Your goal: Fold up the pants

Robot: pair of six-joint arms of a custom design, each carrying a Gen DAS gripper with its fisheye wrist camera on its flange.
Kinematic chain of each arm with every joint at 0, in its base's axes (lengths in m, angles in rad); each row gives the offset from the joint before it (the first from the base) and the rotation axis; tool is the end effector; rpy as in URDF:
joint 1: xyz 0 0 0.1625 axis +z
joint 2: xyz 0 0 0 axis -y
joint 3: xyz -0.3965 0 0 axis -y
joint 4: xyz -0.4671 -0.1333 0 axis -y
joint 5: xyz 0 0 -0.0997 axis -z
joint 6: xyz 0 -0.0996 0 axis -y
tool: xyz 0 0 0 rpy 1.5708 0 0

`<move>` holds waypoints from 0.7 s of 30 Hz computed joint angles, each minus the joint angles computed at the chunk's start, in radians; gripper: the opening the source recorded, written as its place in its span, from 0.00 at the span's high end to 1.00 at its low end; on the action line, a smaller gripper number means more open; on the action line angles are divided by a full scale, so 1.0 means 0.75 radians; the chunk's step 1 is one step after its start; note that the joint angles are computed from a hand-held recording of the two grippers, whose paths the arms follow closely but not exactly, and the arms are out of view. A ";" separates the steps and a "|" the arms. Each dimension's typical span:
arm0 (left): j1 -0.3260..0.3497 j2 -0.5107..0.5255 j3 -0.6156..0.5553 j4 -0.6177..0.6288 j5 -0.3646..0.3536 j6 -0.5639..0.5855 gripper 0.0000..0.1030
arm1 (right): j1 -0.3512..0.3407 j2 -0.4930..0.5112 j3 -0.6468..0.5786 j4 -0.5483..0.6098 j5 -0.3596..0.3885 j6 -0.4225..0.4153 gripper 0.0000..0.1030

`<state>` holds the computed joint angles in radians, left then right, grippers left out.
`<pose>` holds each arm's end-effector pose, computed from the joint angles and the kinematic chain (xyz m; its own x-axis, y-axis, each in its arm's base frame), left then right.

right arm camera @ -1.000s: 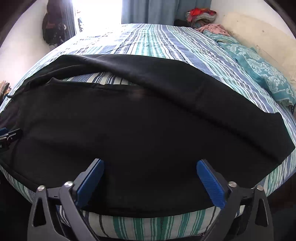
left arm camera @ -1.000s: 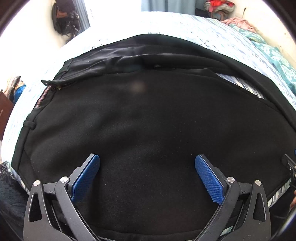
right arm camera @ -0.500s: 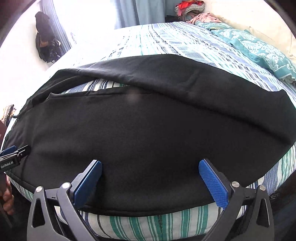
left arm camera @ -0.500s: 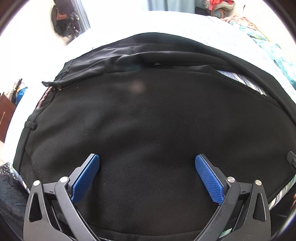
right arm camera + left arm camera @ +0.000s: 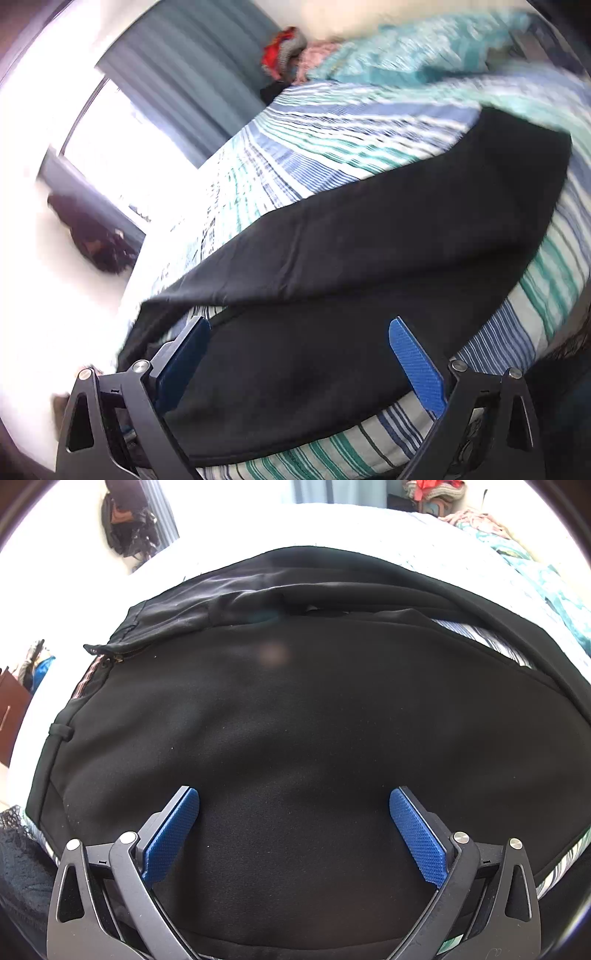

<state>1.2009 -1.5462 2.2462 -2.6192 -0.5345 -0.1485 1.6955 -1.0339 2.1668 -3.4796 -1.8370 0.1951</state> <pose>0.0314 -0.5249 0.2443 -0.6250 -0.2184 -0.7494 0.2501 0.8534 -0.4573 0.1733 -0.5218 0.0814 -0.9788 0.1989 0.0484 0.1029 0.6826 -0.7235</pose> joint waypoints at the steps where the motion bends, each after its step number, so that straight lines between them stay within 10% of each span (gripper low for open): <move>1: 0.001 0.000 0.000 -0.005 -0.001 0.005 0.00 | -0.040 -0.020 0.011 0.016 0.037 0.084 0.07; 10: -0.001 -0.010 0.030 -0.090 -0.011 0.054 0.00 | -0.124 0.006 -0.076 -0.039 -0.033 0.242 0.33; 12: 0.005 -0.027 0.019 -0.041 -0.036 0.036 0.00 | -0.118 0.001 -0.112 0.062 -0.116 0.250 0.88; 13: 0.008 -0.045 0.004 0.028 -0.059 0.004 0.00 | -0.114 -0.008 -0.118 0.108 -0.165 0.255 0.94; 16: 0.017 -0.087 -0.080 0.271 -0.132 -0.123 0.01 | -0.109 -0.050 -0.075 0.086 -0.174 0.200 0.95; 21: 0.086 -0.011 -0.351 0.234 -0.302 -0.164 0.01 | 0.006 -0.081 -0.091 -0.041 -0.150 -0.064 0.95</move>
